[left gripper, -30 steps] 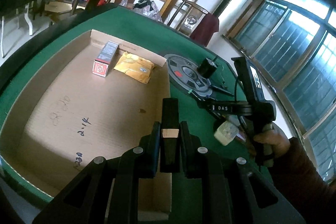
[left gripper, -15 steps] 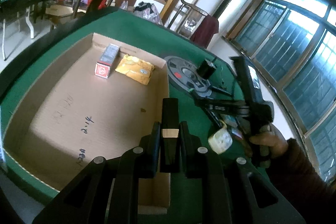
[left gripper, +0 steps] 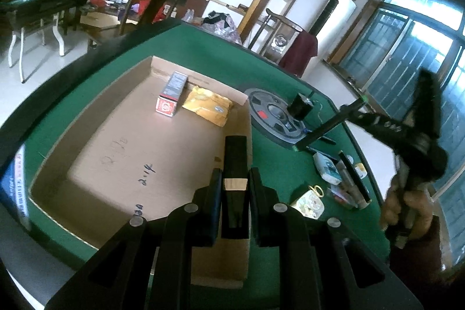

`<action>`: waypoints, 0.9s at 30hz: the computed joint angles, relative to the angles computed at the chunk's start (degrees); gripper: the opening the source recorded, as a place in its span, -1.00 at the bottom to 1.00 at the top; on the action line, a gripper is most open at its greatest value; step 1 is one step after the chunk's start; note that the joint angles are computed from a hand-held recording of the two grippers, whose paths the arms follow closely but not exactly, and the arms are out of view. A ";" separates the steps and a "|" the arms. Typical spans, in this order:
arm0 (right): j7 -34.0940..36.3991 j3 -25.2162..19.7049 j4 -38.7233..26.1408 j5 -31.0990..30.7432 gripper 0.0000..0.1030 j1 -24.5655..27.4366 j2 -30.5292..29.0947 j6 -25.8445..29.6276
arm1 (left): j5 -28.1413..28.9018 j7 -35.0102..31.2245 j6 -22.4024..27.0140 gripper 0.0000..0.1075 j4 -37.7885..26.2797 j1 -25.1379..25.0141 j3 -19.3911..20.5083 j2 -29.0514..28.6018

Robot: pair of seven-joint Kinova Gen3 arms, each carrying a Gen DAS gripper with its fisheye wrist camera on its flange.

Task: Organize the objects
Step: 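Carry the black marker into the cardboard box and release it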

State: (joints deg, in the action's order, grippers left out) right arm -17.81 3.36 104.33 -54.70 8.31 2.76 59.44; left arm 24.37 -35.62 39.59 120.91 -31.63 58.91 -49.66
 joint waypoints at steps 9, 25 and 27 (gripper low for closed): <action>-1.90 0.06 -2.51 -1.49 -0.76 -0.90 -0.48 9.96 | -4.57 -2.31 5.00 -0.73 -1.05 -2.71 -2.80 0.71; -17.00 -8.62 -4.09 6.31 -0.76 -11.94 8.99 3.22 | -16.52 -4.89 -1.73 -0.73 0.61 -12.21 2.12 19.54; -19.35 -9.42 -5.52 6.74 -0.76 -12.63 10.52 2.38 | -18.13 -4.09 -2.83 -0.73 0.71 -14.18 3.82 22.73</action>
